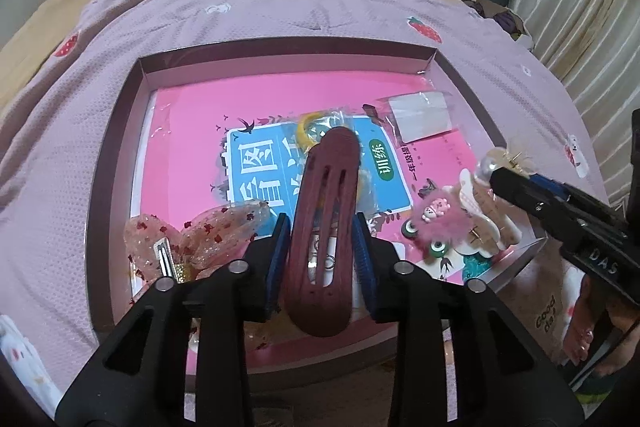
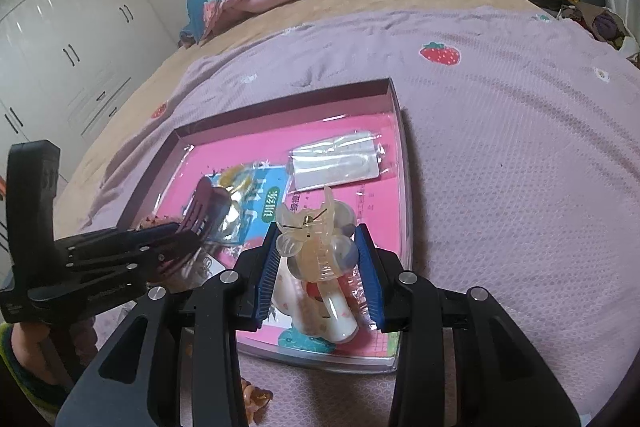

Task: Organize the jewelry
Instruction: 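Carry the dark red clip and pearl clip into the box and release both, then withdraw both tools toward the hair-pin card and coiled hair tie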

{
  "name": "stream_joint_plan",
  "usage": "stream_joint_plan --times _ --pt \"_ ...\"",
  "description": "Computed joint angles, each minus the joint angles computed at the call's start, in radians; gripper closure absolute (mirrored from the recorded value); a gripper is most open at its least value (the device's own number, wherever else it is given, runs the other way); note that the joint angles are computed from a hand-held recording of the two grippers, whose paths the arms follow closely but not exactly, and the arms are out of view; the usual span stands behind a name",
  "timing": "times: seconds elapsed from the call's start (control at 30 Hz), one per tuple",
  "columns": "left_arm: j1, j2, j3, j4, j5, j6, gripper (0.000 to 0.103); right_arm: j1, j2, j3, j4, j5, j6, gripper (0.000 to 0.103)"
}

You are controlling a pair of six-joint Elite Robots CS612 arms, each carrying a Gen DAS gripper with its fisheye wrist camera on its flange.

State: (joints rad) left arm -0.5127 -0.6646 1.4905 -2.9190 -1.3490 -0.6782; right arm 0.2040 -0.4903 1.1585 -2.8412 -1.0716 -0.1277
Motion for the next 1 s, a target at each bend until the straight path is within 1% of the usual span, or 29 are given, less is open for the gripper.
stream_joint_plan --times 0.1,0.17,0.27,0.3,0.33,0.37,0.43,0.53,0.6,0.63,0.67,0.83,1.0 --pt "-0.002 -0.004 0.006 -0.008 0.004 0.000 0.072 -0.002 0.002 -0.001 0.012 0.001 0.011 0.065" --pt "-0.005 -0.009 0.014 -0.014 0.010 -0.001 0.068 -0.005 0.000 0.002 0.014 0.008 0.019 0.064" --pt "-0.008 -0.017 0.024 -0.020 0.014 -0.007 0.067 -0.009 -0.008 0.016 -0.006 0.014 0.031 0.055" --pt "-0.010 -0.022 0.028 -0.022 0.022 -0.005 0.065 -0.010 -0.012 0.024 -0.019 0.016 0.035 0.052" --pt "-0.012 -0.025 0.031 -0.023 0.027 -0.004 0.060 -0.011 -0.015 0.030 -0.032 0.018 0.037 0.049" --pt "-0.013 -0.030 0.034 -0.025 0.033 -0.001 0.057 -0.013 -0.024 0.044 -0.057 0.018 0.040 0.047" --pt "-0.018 -0.041 0.044 -0.035 0.045 0.000 0.056 -0.014 -0.040 0.071 -0.103 0.010 0.041 0.042" --pt "-0.025 -0.060 0.064 -0.055 0.064 -0.002 0.045 -0.019 -0.065 0.113 -0.169 0.016 0.056 0.030" --pt "-0.032 -0.077 0.083 -0.073 0.085 -0.006 0.037 -0.023 -0.079 0.133 -0.204 0.028 0.069 0.026" --pt "-0.034 -0.082 0.090 -0.080 0.090 -0.008 0.030 -0.025 -0.089 0.150 -0.230 0.037 0.073 0.023" --pt "-0.037 -0.090 0.099 -0.087 0.099 -0.011 0.025 -0.027 -0.096 0.160 -0.246 0.039 0.075 0.022" --pt "-0.054 -0.125 0.142 -0.125 0.139 -0.017 0.015 -0.035 -0.141 0.229 -0.325 0.057 0.089 0.017" --pt "-0.069 -0.153 0.186 -0.162 0.172 -0.019 0.013 -0.035 -0.178 0.288 -0.363 0.063 0.068 0.016"
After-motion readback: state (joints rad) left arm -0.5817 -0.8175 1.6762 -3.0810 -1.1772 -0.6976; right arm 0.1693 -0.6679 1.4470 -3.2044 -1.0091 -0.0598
